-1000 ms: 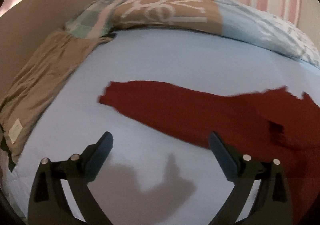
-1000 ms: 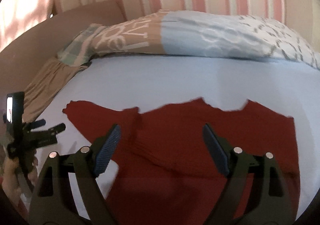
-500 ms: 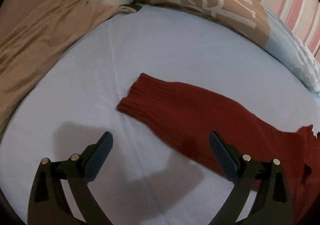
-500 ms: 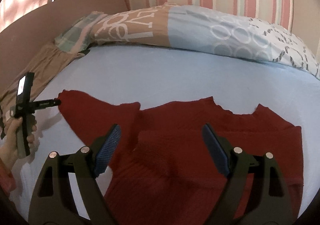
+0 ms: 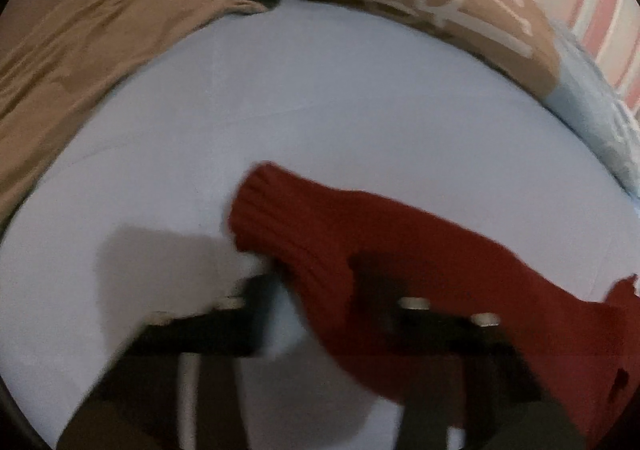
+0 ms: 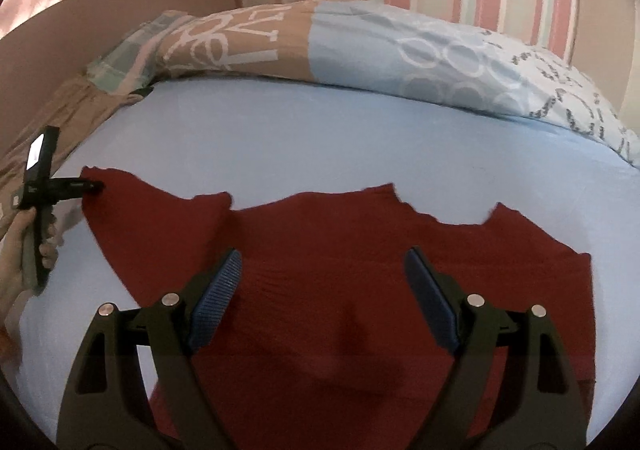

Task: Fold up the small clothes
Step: 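Close the left gripper on the sleeve cuff and lift it, then fold the held sleeve across the sweater body with the left gripper, release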

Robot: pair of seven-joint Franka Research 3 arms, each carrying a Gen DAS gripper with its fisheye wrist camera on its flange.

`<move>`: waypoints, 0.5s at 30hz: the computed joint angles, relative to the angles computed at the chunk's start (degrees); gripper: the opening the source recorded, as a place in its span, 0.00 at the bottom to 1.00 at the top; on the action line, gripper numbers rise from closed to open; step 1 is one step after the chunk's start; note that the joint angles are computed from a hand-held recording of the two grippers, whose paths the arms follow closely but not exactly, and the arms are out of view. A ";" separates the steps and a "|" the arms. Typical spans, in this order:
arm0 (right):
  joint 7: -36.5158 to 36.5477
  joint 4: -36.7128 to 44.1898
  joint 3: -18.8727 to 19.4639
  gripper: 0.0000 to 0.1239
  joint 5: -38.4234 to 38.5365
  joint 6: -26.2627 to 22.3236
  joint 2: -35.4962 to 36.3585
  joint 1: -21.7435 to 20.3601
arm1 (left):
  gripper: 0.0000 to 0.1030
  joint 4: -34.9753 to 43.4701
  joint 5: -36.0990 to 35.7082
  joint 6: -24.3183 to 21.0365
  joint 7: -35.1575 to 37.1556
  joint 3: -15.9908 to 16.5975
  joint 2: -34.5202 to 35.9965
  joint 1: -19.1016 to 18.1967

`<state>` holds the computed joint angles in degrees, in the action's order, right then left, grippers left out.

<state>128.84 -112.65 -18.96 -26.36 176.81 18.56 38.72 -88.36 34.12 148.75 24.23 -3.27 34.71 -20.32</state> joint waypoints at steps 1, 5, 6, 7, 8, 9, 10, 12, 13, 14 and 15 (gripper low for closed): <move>0.43 -0.36 -0.38 0.68 -0.08 0.36 -0.24 0.22 | 0.15 0.09 0.30 0.19 0.29 -0.04 0.04 -0.20; 2.80 -1.64 -3.63 0.68 -3.26 0.41 -1.41 2.56 | 0.13 1.15 3.52 -1.36 -0.40 0.90 -0.32 -2.41; 3.49 -1.92 -4.14 0.68 -4.31 0.19 -1.82 2.78 | 0.13 0.37 4.14 -0.10 -0.88 0.80 -1.16 -2.58; 4.25 -2.11 -4.30 0.68 -5.28 0.11 -2.16 2.67 | 0.13 0.01 4.68 0.86 -1.10 0.71 -1.73 -2.69; 5.52 -2.60 -4.83 0.68 -6.62 0.40 -2.76 2.71 | 0.13 -0.08 5.19 1.61 -1.11 0.60 -2.22 -2.84; 6.43 -2.97 -4.70 0.68 -7.51 0.52 -3.29 2.31 | 0.13 -0.08 5.91 1.95 -1.08 0.50 -2.95 -3.33; 7.38 -3.41 -4.50 0.68 -8.38 0.74 -3.88 1.76 | 0.13 -0.30 6.37 2.72 -1.07 0.24 -3.64 -3.56; 8.73 -4.17 -3.53 0.68 -9.63 1.14 -4.94 0.13 | 0.13 -0.16 6.56 3.51 -0.55 -0.54 -4.62 -3.97; 8.53 -4.61 -2.28 0.68 -9.46 1.31 -5.52 -1.36 | 0.13 0.56 6.63 3.37 -0.09 -1.02 -4.77 -4.52; 8.17 -5.04 -1.06 0.67 -9.18 1.53 -6.04 -2.85 | 0.13 1.33 6.66 3.05 0.64 -1.52 -4.80 -5.07; 7.34 -5.54 0.24 0.67 -8.56 1.35 -6.72 -4.46 | 0.13 2.75 6.92 2.43 1.83 -2.08 -4.61 -6.00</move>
